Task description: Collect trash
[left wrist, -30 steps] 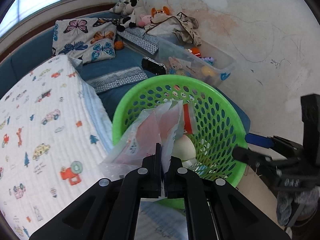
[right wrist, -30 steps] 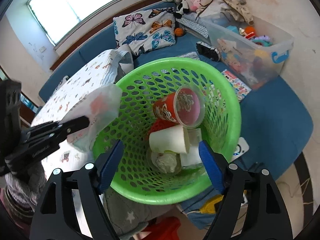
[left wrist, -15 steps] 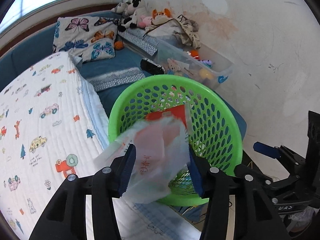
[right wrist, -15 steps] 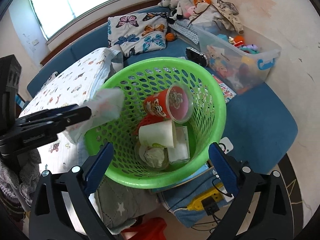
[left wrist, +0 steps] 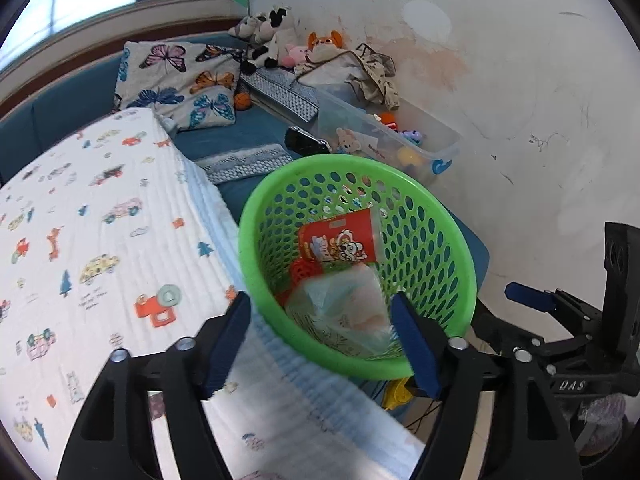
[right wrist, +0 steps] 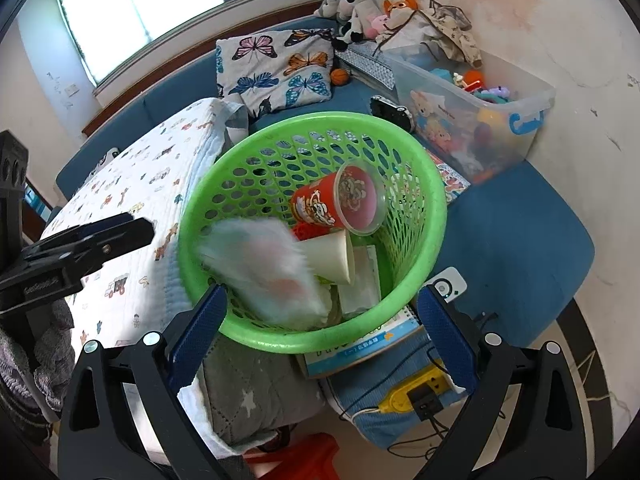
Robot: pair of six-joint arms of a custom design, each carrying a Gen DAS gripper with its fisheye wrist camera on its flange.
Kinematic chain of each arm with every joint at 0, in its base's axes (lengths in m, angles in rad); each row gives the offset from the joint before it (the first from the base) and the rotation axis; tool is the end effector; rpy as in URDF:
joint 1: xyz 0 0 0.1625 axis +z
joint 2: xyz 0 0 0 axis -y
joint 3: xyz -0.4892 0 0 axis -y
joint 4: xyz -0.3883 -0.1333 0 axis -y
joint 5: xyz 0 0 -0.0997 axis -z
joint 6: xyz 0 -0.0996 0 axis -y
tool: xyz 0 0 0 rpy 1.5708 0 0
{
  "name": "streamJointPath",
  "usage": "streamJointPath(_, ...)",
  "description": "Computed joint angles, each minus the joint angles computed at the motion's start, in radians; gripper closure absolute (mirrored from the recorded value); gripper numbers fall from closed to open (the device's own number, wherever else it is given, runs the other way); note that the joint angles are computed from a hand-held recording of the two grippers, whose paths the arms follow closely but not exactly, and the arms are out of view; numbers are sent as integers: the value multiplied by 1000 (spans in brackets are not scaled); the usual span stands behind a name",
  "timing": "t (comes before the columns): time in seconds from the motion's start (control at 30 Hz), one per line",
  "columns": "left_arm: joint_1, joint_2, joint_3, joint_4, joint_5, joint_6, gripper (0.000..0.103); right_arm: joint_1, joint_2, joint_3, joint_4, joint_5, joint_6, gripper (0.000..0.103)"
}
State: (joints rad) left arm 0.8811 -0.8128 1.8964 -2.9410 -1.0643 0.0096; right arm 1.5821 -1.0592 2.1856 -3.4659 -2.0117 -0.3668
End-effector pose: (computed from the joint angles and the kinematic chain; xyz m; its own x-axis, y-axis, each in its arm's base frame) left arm -0.2661 -0.6080 0.1193 -0.7560 0.4577 -0.4680 0.6176 0.7356 -0.2782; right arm 0.0969 -0.5397 0.2430 -0.8444 0.0096 0.5357 -0.3331 0.7737 -0.5389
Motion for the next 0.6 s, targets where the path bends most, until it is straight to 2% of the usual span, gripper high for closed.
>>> streamJointPath(0.23,-15,-48,70,-60,32,11,28,16,1,21,-23,8,7,8)
streamJointPath(0.33,-25,-68,105,-96,57,20,20,27,4,32,-43,12,4,8)
streamJointPath(0.6,-47,-139,197,-178,147,17,11,62,29,49,-89,13,-3,5)
